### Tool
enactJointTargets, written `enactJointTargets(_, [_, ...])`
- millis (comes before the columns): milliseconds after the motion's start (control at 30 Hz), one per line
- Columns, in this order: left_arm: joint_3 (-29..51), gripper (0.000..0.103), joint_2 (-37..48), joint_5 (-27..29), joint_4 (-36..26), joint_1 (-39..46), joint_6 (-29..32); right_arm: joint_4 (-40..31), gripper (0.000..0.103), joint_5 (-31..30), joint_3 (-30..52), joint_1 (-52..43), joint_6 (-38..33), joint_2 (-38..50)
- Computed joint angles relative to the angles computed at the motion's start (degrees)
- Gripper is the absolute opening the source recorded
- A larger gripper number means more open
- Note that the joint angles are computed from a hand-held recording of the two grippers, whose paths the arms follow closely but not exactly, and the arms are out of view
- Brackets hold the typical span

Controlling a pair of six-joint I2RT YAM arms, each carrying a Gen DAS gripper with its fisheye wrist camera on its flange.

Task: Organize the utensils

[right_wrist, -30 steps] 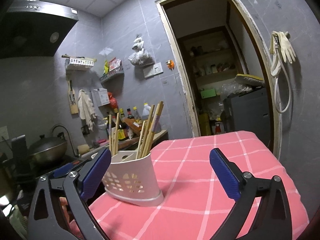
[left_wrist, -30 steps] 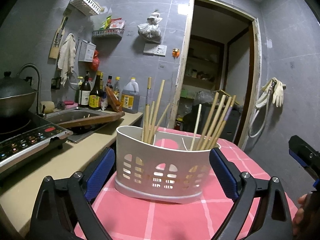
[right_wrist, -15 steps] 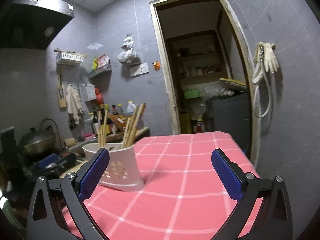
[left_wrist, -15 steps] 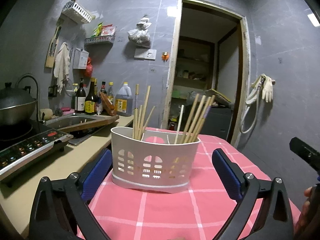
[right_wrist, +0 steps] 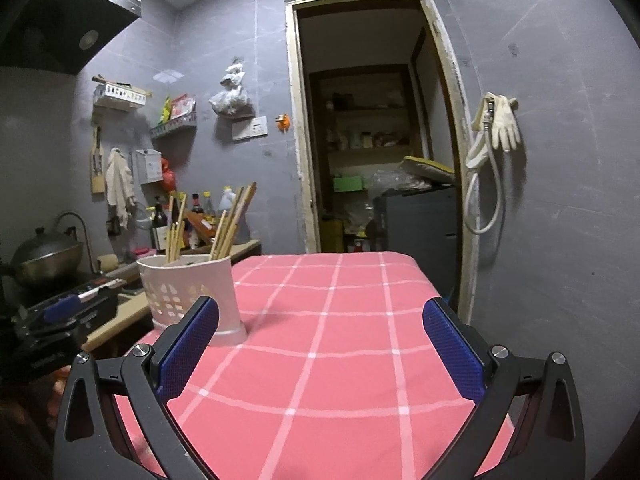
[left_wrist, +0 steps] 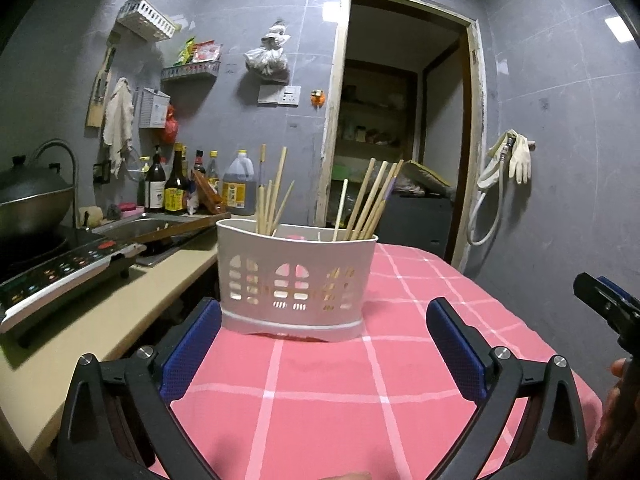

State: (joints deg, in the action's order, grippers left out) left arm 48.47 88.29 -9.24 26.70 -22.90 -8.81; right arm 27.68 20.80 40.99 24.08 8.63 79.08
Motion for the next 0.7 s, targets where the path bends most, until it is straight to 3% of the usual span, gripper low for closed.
enactJointTargets(233, [-4.74,0.101,-2.31,-4.37,4.37,-1.68,-0.84,1.96,0.103,5.41,-4.27,1.73,0.46,-2.16])
enactJointTargets(700, [-9.00,0.101,-3.68,-5.25,7.03,-2.89,-0.81,1.71,0.103,6.94,-7.44,1.75,2.64,-4.39])
